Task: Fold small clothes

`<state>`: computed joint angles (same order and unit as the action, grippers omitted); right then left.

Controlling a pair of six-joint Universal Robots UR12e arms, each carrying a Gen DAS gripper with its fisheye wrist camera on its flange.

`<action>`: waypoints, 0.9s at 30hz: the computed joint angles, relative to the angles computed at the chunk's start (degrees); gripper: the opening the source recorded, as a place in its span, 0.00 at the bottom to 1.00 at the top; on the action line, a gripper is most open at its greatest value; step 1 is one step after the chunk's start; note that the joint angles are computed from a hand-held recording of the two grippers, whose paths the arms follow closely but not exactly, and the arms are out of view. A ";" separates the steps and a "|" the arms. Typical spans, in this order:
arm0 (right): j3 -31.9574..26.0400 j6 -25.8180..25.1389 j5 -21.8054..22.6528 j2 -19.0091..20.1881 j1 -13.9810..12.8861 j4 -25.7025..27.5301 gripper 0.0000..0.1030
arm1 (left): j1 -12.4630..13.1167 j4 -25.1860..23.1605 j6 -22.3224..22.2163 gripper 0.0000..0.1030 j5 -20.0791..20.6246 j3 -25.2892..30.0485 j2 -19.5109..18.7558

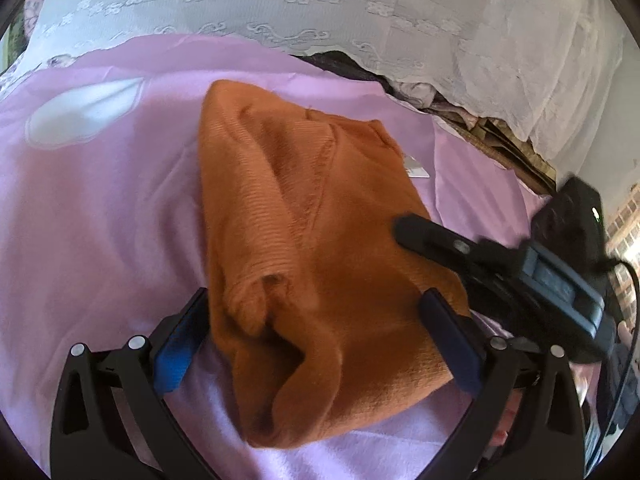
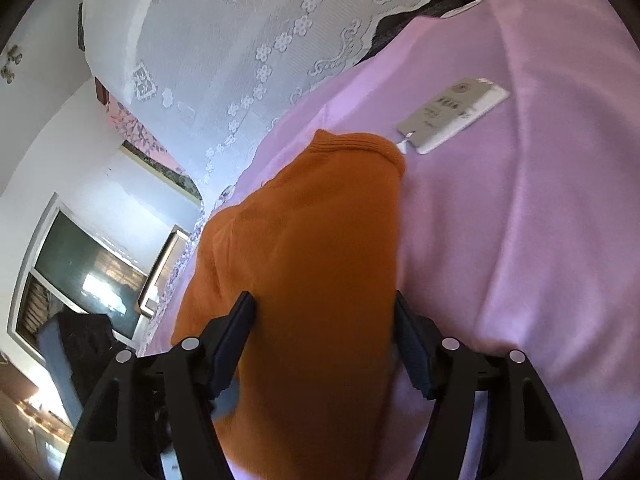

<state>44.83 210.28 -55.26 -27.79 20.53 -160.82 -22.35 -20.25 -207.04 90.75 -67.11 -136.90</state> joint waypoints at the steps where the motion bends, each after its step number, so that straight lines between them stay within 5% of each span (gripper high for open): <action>1: -1.49 -0.67 -0.19 0.66 0.13 1.33 0.67 | 0.00 -0.05 0.22 0.96 -0.18 0.30 -0.18; 4: -4.19 -2.72 -1.40 1.74 0.54 4.16 0.59 | 0.09 0.04 0.80 0.96 -0.69 0.73 -0.47; 8: -2.47 -3.24 -2.89 0.97 0.78 1.21 0.42 | -0.21 0.02 1.55 0.96 0.48 1.17 -0.67; 12: 1.36 -6.94 -6.89 -1.39 1.46 -2.83 0.39 | -0.65 2.04 2.42 0.96 1.09 0.51 -0.39; 16: 6.46 -7.71 -10.06 -4.21 1.57 -7.03 0.39 | -0.78 3.24 3.61 0.95 -3.20 -0.14 -0.06; 27: 28.11 -3.18 -14.67 -15.68 -0.23 -17.97 0.38 | -4.80 2.45 11.98 0.95 -6.51 -0.54 0.57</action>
